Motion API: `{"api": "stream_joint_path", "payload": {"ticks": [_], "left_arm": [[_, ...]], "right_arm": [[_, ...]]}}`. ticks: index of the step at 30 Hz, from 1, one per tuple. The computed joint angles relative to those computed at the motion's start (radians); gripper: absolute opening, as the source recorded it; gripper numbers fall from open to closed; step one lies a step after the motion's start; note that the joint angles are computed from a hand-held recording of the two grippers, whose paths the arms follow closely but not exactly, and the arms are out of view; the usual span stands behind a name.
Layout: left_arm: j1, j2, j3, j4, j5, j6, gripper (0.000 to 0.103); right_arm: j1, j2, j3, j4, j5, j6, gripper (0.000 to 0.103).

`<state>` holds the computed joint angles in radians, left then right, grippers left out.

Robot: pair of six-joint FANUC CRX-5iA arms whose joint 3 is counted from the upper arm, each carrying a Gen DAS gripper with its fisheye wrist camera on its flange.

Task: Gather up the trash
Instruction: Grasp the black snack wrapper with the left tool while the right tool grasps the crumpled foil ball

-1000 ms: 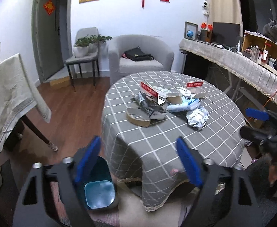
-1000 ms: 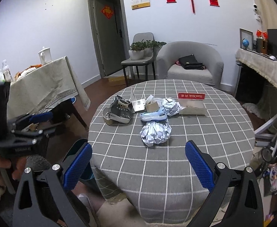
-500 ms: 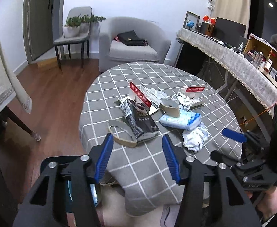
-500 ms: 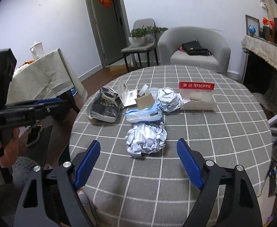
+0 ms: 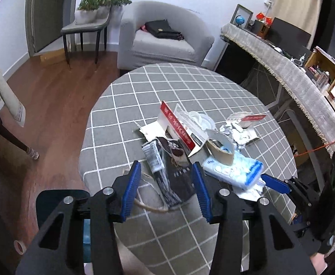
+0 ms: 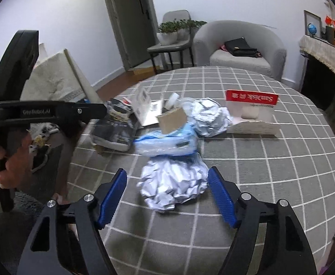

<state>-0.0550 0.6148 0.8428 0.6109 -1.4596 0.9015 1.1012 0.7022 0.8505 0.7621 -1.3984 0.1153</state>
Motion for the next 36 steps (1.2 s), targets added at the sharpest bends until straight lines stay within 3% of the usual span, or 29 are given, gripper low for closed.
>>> {"api": "stream_joint_path", "payload": {"ticks": [4, 9, 12, 16, 19, 28, 33, 36], "left_arm": [[-0.009, 0.093, 0.143, -0.009, -0.089, 0.069, 0.048], [-0.019, 0.168, 0.263, -0.016, -0.158, 0.102, 0.039], [-0.018, 0.186, 0.290, -0.004, -0.173, 0.113, 0.026], [-0.015, 0.256, 0.410, 0.013, -0.236, 0.170, 0.021], [-0.010, 0.263, 0.420, 0.031, -0.243, 0.169, 0.016], [-0.002, 0.116, 0.180, 0.060, -0.151, 0.072, 0.012], [0.015, 0.030, 0.057, 0.091, -0.105, -0.002, 0.012], [0.031, -0.005, 0.017, 0.098, -0.081, -0.029, 0.012]], "right_arm": [[-0.006, -0.010, -0.018, -0.009, 0.007, -0.011, 0.074], [-0.021, 0.028, 0.053, -0.052, -0.025, 0.048, 0.073], [-0.030, 0.029, 0.058, -0.065, -0.015, 0.054, 0.061], [-0.030, 0.056, 0.111, -0.074, -0.046, 0.081, 0.056], [-0.026, 0.077, 0.157, -0.075, -0.079, 0.096, 0.055], [0.002, 0.090, 0.214, -0.039, -0.175, 0.082, 0.054], [0.019, 0.080, 0.203, 0.013, -0.170, 0.056, 0.054], [0.022, 0.156, 0.344, 0.029, -0.197, 0.109, 0.054]]}}
